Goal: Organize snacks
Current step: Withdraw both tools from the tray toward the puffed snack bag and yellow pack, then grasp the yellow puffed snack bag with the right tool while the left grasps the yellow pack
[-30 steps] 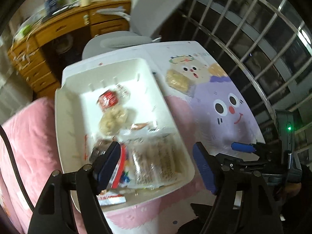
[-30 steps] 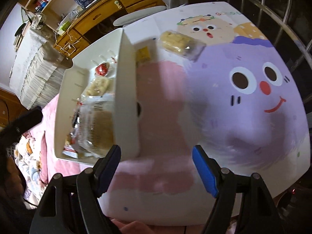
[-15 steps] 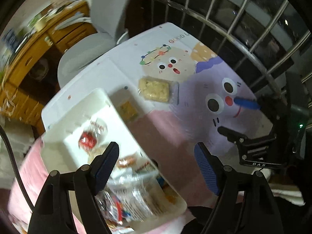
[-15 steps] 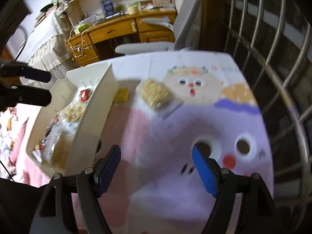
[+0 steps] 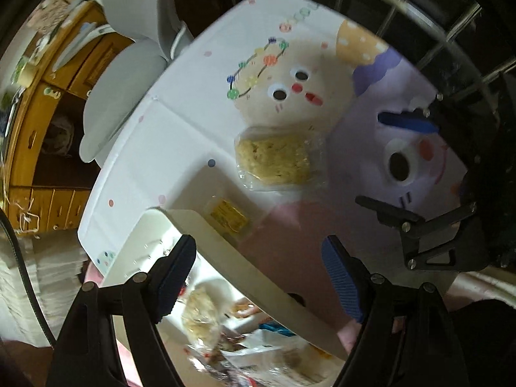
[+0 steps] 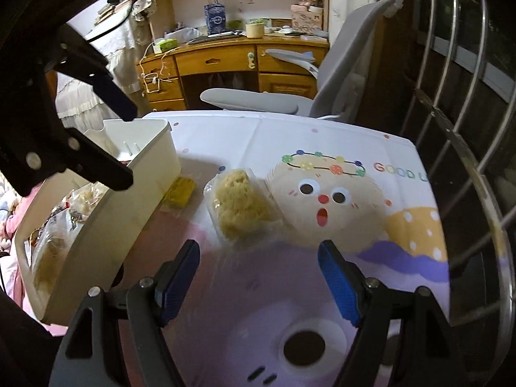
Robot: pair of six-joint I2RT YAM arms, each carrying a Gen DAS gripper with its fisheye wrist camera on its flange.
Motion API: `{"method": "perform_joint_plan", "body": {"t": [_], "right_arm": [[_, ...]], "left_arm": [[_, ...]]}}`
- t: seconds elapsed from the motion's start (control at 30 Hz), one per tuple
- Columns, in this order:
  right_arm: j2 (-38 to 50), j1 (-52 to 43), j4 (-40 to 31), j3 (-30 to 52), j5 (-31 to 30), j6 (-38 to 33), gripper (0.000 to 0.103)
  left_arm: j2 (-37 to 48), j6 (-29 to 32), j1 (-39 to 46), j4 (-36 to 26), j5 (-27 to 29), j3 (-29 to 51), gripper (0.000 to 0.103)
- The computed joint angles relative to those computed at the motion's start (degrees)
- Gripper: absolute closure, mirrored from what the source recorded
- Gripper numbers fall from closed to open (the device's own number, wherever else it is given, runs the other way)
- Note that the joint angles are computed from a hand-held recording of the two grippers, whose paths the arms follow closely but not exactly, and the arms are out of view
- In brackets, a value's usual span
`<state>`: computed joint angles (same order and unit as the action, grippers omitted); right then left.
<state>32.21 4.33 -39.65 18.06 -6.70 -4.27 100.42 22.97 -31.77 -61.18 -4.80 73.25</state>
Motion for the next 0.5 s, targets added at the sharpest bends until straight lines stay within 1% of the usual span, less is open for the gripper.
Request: {"method": "perform_joint_plan", "body": {"t": [0.1, 0.27, 0.37, 0.5], "right_arm": [[4.91, -1.07, 7.47, -1.79, -1.72, -1.52, 0.026], [14.89, -0.77, 21.41, -4.32, -2.97, -4.48, 0.026], [22.55, -0.84, 28.58, -4.76, -4.35, -6.07, 0.026], [30.62, 0.37, 35.98, -5.28, -4.62, -7.6, 0.026]], "left_arm": [[5.01, 2.01, -0.44, -0.83, -2.24, 2.54, 0.02], [12.3, 4.38, -1.13, -1.26, -5.79, 5.91, 0.02], [15.5, 5.53, -1.01, -1.21, -6.56, 7.38, 0.019], [19.76, 7.25, -0.03, -1.3, -6.79, 9.92, 0.019]]}}
